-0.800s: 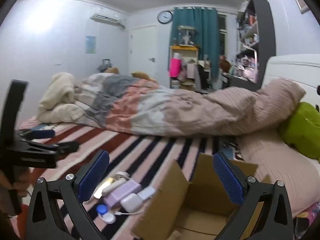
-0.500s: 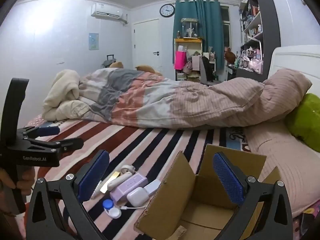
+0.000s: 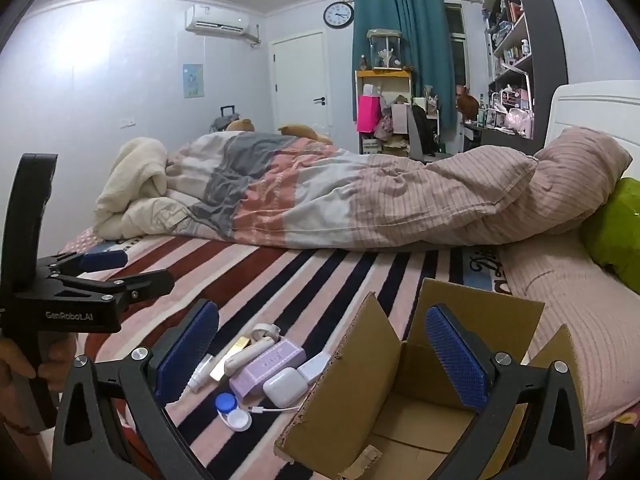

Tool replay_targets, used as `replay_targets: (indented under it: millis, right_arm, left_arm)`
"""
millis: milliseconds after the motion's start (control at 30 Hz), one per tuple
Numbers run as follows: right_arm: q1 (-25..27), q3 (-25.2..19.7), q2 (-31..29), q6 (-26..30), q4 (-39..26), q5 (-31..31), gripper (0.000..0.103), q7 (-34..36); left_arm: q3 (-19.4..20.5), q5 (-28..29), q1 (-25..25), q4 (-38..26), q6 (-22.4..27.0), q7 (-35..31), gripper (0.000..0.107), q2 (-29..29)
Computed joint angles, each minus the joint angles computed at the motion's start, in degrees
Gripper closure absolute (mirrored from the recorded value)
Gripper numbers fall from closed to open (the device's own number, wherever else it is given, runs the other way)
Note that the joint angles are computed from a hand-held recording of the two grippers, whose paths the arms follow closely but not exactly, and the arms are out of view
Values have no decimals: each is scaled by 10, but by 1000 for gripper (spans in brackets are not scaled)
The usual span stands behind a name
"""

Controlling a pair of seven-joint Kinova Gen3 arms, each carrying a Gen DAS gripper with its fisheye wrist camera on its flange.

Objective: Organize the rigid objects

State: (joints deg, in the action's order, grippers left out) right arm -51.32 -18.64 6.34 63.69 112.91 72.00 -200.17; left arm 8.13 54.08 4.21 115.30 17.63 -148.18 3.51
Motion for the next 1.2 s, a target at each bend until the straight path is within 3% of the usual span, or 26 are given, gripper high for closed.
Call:
replay_targets:
  millis: [200, 667, 833, 1200]
  right_arm:
    - [-8, 0, 13, 13, -24, -10, 0, 4]
    - [-2, -1, -5, -9, 5, 1, 0, -17]
    - [2, -3, -7, -13, 11, 7, 0, -22]
    - [8, -3, -6, -32, 18, 21, 0, -28]
  left_arm:
    - [1, -42, 11, 1, -22, 47, 5, 1]
    - [8, -38, 12, 12, -30, 42, 5, -7]
    - [7, -69, 21, 9, -34, 72, 5, -7]
    - [7, -37, 13, 15, -31, 36, 5, -9]
